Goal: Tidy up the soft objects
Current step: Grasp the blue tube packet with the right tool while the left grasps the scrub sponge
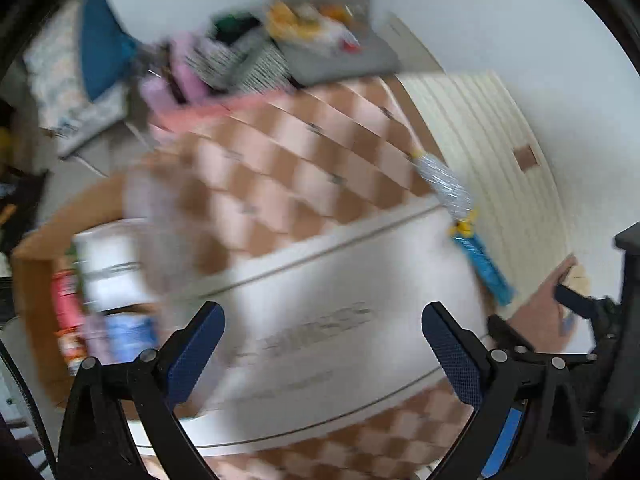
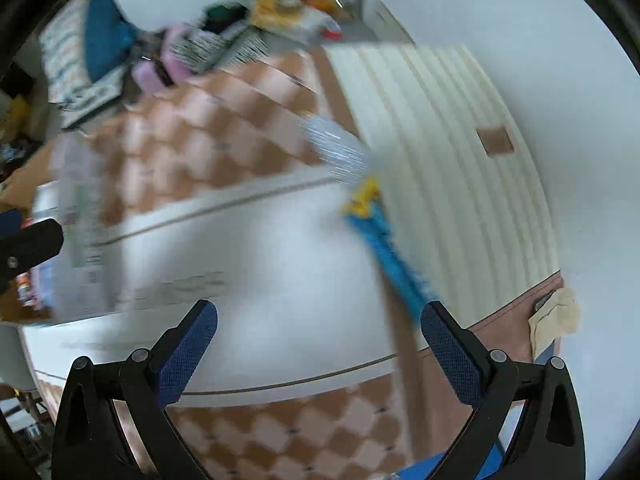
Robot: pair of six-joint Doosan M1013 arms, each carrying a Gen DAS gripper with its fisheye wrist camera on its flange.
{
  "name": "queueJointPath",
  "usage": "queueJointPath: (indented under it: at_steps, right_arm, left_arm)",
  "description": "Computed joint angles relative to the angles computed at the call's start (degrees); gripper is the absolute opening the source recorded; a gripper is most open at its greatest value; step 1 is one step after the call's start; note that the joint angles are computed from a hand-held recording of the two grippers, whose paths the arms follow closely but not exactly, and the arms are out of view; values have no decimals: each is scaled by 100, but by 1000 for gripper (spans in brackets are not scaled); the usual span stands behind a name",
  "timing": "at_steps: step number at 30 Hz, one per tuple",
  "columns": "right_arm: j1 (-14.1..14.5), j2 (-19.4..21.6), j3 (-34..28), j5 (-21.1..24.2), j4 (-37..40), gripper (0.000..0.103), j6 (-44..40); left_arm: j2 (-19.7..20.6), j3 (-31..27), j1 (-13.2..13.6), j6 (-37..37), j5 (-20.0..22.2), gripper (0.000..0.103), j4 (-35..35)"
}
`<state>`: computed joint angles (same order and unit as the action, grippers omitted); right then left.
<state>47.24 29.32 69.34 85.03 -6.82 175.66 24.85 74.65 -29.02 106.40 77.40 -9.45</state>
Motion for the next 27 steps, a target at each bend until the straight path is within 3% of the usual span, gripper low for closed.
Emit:
queueJointPath:
  at_steps: [5, 7, 10, 16, 21, 25, 27]
  right_arm:
    - [-486, -470, 1389, -958, 803, 98, -649]
    - [-645, -568, 1770, -1340, 1149, 92, -902]
    - [-814, -690, 2200, -1826, 1514, 91, -1153]
    - [-1023, -818, 2657, -2327, 1957, 91, -1534]
    - [-1147, -871, 2832, -2477, 2100, 91, -1734]
    - [-1229, -844, 2892, -2461, 2311, 83, -1983]
    - [-1254, -808, 2894, -2421, 2367, 80, -2055]
  left_arm:
    - [937, -839, -414, -666, 892, 99, -332]
    - [1296, -1171, -533, -972, 1187, 99, -452]
    - [1779, -1672, -667, -1443, 1582, 99, -612]
    - [2423, -2270, -866, -2000, 2083, 99, -852]
    - [2616, -2457, -1080, -1935, 2133, 98, -454]
    - [2459, -2216, -1275, -1444, 1865, 79, 227]
    - [2300, -1979, -1364, -1121, 1591, 60, 603]
